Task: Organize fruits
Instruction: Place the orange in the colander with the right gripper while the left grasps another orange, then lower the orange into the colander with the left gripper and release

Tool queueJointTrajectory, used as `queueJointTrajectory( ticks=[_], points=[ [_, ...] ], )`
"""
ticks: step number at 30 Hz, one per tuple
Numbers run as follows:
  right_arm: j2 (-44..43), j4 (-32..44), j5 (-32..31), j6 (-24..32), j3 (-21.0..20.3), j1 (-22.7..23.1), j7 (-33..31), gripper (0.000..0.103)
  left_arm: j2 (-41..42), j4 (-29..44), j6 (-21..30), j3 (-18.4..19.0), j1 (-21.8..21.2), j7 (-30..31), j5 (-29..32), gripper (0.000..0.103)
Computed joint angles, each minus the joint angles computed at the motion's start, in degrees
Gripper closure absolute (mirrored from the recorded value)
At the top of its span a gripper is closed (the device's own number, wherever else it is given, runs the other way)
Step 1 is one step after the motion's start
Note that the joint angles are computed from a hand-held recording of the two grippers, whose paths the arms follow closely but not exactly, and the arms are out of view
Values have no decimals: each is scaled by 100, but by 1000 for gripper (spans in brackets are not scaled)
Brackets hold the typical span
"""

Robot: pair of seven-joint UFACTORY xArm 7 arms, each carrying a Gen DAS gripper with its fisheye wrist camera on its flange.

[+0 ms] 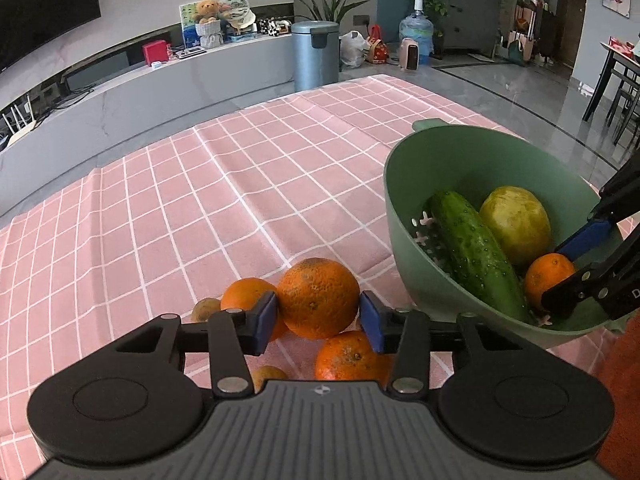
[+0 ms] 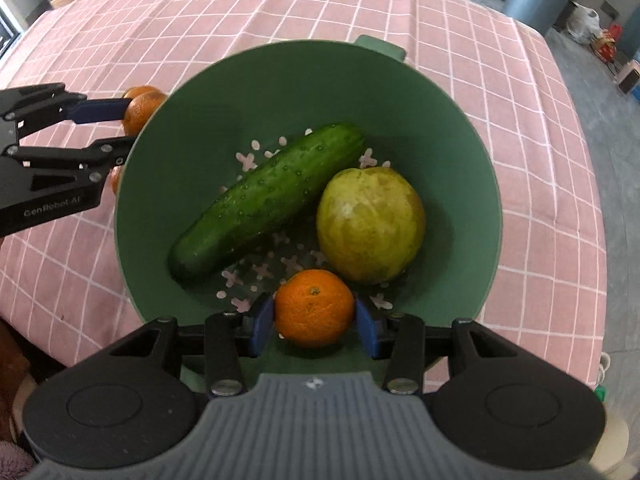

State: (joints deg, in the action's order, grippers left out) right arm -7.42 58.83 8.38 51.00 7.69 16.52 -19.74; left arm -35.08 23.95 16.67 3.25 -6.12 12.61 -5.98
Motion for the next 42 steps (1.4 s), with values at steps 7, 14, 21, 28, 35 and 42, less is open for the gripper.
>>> queueJointTrajectory(
  ticks=[7,14,21,28,35,42],
  points=[
    [-87,-53,130,-64,-40,-10,-128,44,-198,-80,-73,57,-25,-134,-159,55],
    [-406,-185,313,-29,-134,-34,-400,43,-855,151,583,431,-469,-49,-567,55],
    [-772,-348,496,-209,-269,-92,-777,43,-842,789,1481,738,-1256,701,-1243,55],
    [-915,-471,575,-343,-336,-97,-1099,43,-83,1329,2120,393,-1263,891,-1702,55],
    [-1000,-574,567,-510,-363,-112,-1351,43,429,1555,2511,143,-1008,962,-1954,55],
    [-1042,-666,644,-631,-388,-117,-1404,43,559,1621,2708,-201,-759,755,-1685,54]
  ],
)
